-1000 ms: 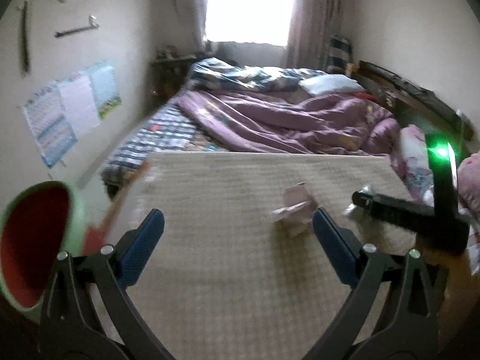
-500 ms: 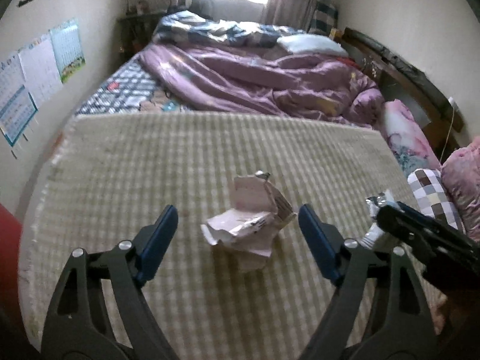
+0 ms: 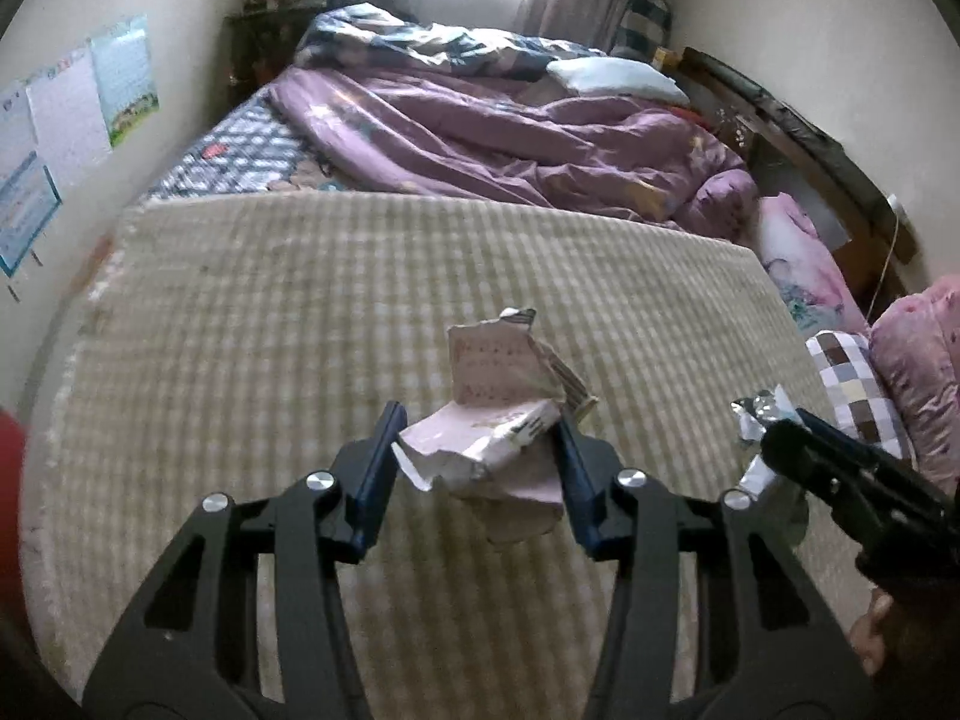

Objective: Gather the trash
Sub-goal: 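Carry pink paper and blue-white wrapper over the red bin with both tools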

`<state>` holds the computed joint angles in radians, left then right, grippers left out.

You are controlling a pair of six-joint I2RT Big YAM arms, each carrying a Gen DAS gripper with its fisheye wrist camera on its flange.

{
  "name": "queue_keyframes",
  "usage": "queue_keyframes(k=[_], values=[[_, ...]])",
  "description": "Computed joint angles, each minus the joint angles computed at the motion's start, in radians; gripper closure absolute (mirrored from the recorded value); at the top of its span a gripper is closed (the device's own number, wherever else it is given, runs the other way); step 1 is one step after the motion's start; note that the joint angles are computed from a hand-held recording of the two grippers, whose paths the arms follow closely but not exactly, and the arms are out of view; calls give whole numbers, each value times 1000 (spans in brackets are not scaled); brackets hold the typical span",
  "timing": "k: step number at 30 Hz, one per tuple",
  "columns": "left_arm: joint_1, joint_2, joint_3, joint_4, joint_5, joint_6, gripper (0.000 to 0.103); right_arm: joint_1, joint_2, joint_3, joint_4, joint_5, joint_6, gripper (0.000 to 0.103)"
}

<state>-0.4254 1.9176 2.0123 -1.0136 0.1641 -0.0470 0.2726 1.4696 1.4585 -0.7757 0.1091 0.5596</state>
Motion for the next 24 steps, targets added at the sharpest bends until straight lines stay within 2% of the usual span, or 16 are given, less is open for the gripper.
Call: queue_keyframes(k=[2,6,10,14,24], values=[[-4,-41,-46,30,-28,24,57,8,0,2,0,-1,-2,61],[4,-105,-106,59,-39,38,57,31,-3,10,-5,-3,-5,61],[16,-202,-214,126,-71,46,57,58,-4,22,-12,0,-23,61],[42,-282,-287,160,-94,13,57,89,1,42,-18,-2,-41,61],[118,-392,-358,170,-159,-80,57,174,41,125,-34,-12,-118,61]])
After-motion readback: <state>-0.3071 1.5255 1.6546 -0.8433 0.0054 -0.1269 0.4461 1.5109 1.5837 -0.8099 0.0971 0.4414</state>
